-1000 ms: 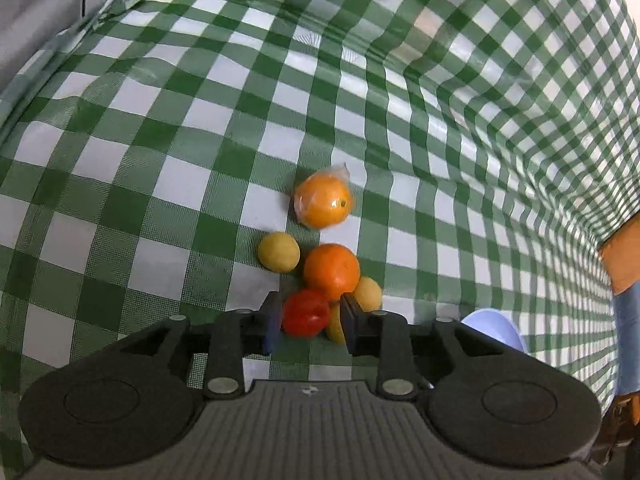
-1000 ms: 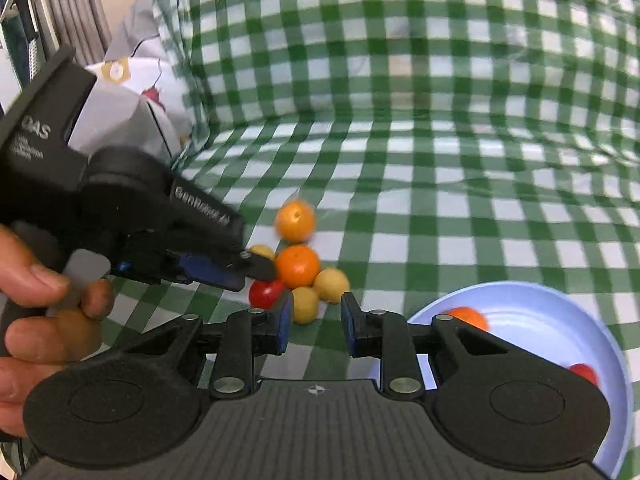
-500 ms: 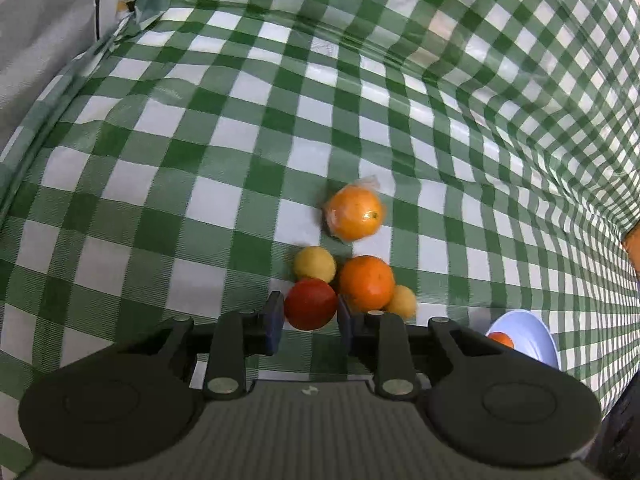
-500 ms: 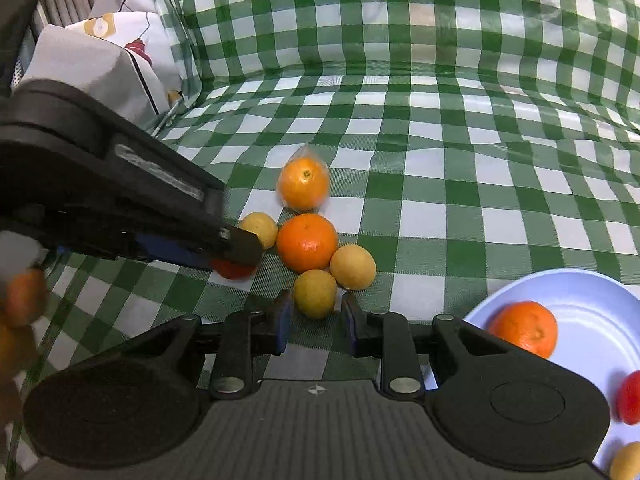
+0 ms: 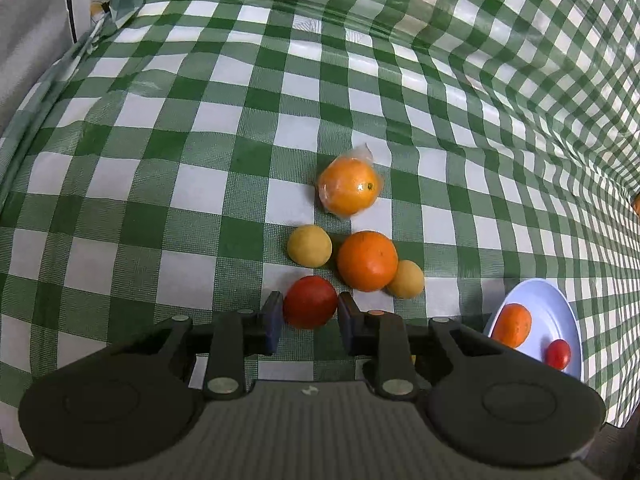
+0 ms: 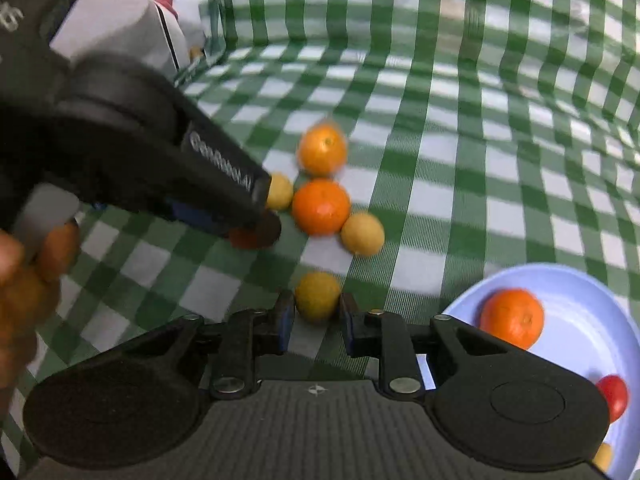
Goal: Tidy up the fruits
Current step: 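Grasp a red tomato with the left gripper while the right gripper grasps a yellow fruit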
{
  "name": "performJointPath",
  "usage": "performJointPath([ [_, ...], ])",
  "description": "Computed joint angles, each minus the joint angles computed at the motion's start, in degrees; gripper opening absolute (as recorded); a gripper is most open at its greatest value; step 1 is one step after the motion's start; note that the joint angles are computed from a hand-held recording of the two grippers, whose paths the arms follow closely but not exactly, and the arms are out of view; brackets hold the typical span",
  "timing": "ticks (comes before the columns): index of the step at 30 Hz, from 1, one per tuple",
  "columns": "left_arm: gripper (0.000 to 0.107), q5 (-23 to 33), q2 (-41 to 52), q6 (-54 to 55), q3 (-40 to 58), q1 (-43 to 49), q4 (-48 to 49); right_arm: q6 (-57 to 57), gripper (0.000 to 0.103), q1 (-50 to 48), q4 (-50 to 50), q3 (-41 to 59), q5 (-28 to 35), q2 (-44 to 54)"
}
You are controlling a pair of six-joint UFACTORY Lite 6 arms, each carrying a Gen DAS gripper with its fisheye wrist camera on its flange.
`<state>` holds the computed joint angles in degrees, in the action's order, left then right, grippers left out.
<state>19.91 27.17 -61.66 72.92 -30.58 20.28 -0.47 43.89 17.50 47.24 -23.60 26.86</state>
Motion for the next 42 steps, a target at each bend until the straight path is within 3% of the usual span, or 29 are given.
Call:
performJointPath([
  [11, 0.032, 2.35, 2.97, -3.14, 3.51, -1.35, 5.53, 7.50, 0.026, -2.52, -7.41, -1.76, -2.51, -0.51],
  [18, 0.032, 1.68, 2.20, -3.10, 2.44, -0.84, 6.59, 7.37, 0.027, -2.05, -6.45, -1.26, -3.30, -0.16],
  [22, 0.032, 1.73, 2.36, -1.05, 2.54, -0.75, 4.87, 7.67, 0.037, -2.01, -6.09, -1.20, -3.91, 0.06],
  [29, 0.032, 1.90, 2.31, -0.92, 2.44, -0.89, 5.25, 7.94, 0.042, -1.61, -5.21, -0.33, -4.62, 0.96],
  [37, 0.032, 1.39, 1.67, 0.03, 1.09, -0.62, 6.23, 6.13, 0.041, 0.10, -2.84, 1.87, -5.14, 3.06],
  [40, 0.032, 1.06, 0.92, 0.38, 0.09, -0.43, 6.34, 5.37, 0.028, 0.17, -2.19, 1.69, -5.78, 2.99],
  [42, 0.032, 1.49, 1.56, 0.93, 1.08, -0.51, 6.02, 5.84, 0.028, -0.08, -2.78, 1.12, -6.19, 2.59],
])
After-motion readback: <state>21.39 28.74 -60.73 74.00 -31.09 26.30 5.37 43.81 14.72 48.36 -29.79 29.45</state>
